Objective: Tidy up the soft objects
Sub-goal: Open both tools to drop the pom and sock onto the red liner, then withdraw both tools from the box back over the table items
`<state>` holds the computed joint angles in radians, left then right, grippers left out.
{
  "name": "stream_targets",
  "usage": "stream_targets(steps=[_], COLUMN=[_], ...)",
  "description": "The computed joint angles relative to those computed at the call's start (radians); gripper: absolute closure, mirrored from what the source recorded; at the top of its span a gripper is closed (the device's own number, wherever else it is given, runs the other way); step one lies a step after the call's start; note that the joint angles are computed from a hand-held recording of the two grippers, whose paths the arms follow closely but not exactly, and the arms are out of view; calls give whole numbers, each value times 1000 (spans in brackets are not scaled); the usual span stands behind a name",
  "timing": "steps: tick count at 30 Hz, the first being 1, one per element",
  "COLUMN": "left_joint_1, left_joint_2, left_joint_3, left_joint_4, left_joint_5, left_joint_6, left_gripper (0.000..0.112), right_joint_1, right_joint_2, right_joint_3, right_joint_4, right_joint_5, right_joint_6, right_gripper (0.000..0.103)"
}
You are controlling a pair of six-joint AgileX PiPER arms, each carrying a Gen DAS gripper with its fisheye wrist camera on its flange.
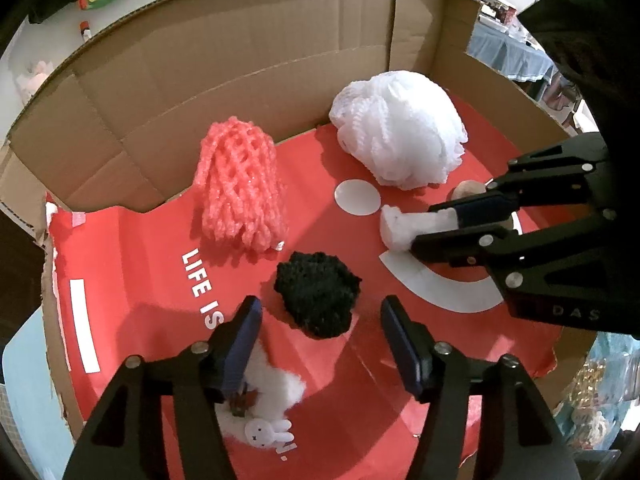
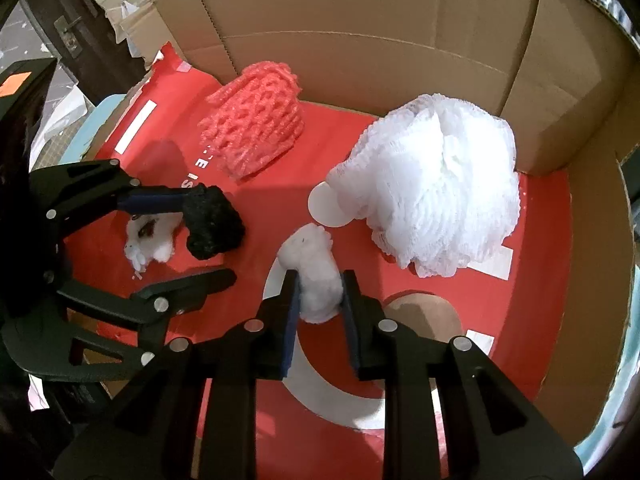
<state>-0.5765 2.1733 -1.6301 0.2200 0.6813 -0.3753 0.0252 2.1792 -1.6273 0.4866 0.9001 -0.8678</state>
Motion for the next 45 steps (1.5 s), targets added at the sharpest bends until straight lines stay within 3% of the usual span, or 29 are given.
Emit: stream_targets(steps=[2, 9, 11, 12, 13, 14, 19, 27, 31, 36, 39, 45], left_joint_1=[-6, -2, -1, 0, -5, -9, -38, -144, -247, -429, -540, -825], left_joint_2=[-16, -94, -124, -142, -148, -166, -261, -462, -562, -642, -685, -699], left_joint_3=[23, 119, 156, 178, 181, 199, 283, 434, 509, 567, 615, 645], left_joint_4=[27, 39, 37, 34, 37, 44, 114, 378, 586, 797, 893, 1016], left_joint_5=[-15, -86, -113, -126, -131, -141, -177, -190, -135, 30, 104, 388], left_joint_6=[-29, -68, -76, -77, -88, -101, -213, -603, -859, -1124, -1268, -1484], left_gripper=[38, 32, 31, 31, 31, 30, 23, 11, 10, 10, 10, 9], right_joint_1=[1, 11, 14, 14, 13, 12, -5, -77, -148, -266, -366, -635], right_joint_2=[-1, -23, -30, -40, -49, -59, -134, -368, -532, -711, -853, -1078], right_joint_3=[1, 26, 35, 49, 63, 78, 152, 346, 462, 580, 683, 858], right_joint_4=[-4, -21, -25, -22, -17, -10, 27, 134, 229, 351, 431, 556], right_joint_5=[-4, -27, -36, -52, -66, -81, -121, -122, -92, -8, 47, 227], right_joint_6=[3, 25, 33, 31, 24, 17, -7, -119, -229, -350, -462, -696], right_gripper=[83, 81, 73, 62, 41, 35, 34, 34, 25, 24, 19, 16])
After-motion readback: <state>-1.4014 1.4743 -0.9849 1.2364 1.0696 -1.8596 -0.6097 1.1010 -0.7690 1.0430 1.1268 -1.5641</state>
